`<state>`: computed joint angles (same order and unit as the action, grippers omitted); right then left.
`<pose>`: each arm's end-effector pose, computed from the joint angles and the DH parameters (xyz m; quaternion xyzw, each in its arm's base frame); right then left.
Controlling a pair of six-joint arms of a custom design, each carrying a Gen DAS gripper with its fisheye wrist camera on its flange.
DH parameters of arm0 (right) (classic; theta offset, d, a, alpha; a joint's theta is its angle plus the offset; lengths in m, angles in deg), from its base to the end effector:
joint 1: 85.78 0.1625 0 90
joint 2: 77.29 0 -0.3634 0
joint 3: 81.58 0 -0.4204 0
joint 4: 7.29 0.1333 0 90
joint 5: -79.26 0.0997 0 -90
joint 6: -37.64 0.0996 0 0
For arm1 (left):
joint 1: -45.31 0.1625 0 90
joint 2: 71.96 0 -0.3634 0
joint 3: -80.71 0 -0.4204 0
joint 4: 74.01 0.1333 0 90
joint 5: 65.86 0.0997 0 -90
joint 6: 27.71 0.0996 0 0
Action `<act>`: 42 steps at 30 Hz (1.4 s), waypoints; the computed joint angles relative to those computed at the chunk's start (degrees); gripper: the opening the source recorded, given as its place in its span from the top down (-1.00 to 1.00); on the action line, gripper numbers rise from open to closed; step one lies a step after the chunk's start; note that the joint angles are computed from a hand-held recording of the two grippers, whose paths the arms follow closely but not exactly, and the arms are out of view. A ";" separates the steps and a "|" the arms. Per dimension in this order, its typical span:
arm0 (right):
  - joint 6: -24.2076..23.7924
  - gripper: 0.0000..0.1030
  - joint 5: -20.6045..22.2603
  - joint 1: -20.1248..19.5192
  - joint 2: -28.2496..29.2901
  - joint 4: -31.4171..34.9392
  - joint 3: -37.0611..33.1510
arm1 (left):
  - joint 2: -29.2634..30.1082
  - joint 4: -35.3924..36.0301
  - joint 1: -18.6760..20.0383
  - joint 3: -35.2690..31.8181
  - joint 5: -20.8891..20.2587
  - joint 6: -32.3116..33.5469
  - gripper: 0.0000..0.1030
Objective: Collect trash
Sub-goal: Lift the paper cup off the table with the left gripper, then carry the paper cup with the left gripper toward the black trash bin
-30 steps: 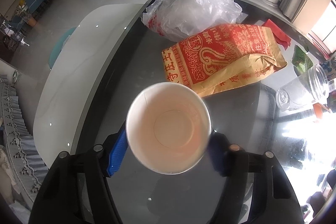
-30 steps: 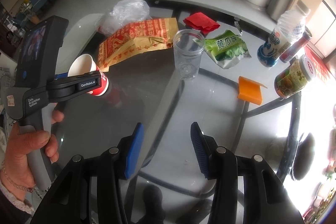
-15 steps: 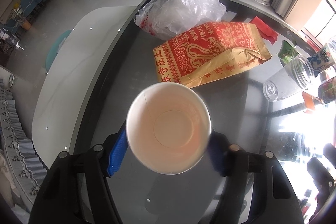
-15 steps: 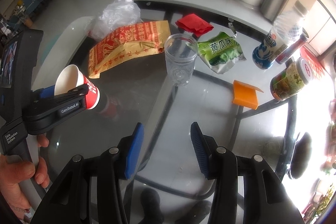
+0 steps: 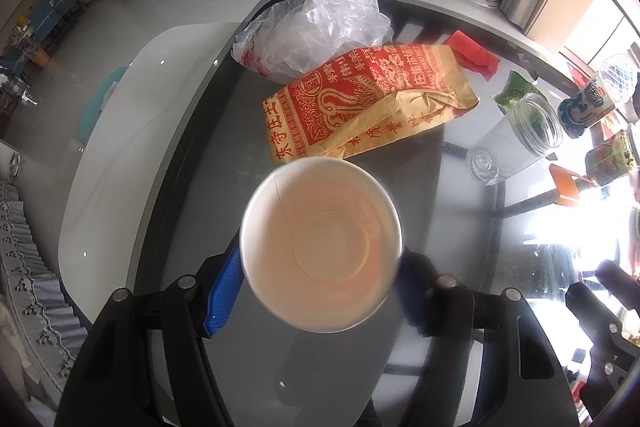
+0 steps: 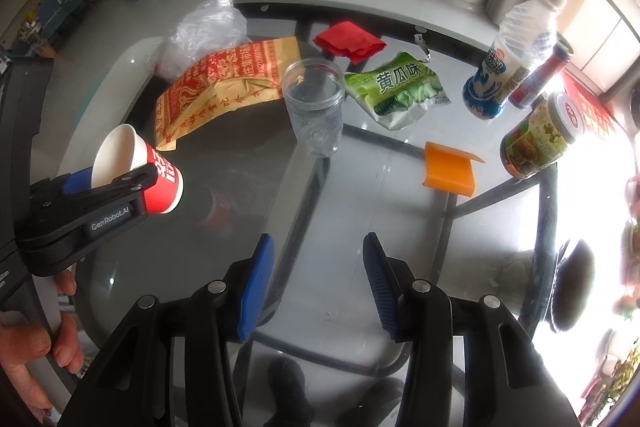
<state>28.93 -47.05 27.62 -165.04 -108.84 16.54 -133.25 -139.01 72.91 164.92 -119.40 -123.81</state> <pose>0.2784 -0.4561 0.3718 0.2597 -0.9140 0.0495 0.3078 -0.4152 -0.4343 0.1898 -0.1300 0.8675 -0.2089 0.4323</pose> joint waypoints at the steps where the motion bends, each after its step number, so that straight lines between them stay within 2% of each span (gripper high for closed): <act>1: 0.00 0.13 0.00 -0.17 -0.09 0.03 -0.10 | 0.05 -0.16 -0.14 -0.07 -0.13 0.06 -0.29; 11: -0.14 0.13 -0.15 -1.77 -1.52 0.35 -0.82 | 3.62 -1.42 -1.93 -3.76 -0.83 1.88 -0.29; 25: -0.98 0.13 -1.11 -5.08 -4.84 0.98 -2.07 | 11.66 -3.66 -3.39 -11.83 -1.24 6.54 -0.29; 33: -2.29 0.13 -2.03 -8.22 -7.46 1.68 -3.81 | 19.22 -4.20 -4.17 -20.37 -1.18 11.23 -0.29; 42: -5.86 0.13 -2.77 -13.55 -9.52 1.80 -7.02 | 30.62 -3.57 -4.70 -34.41 -0.56 17.42 -0.29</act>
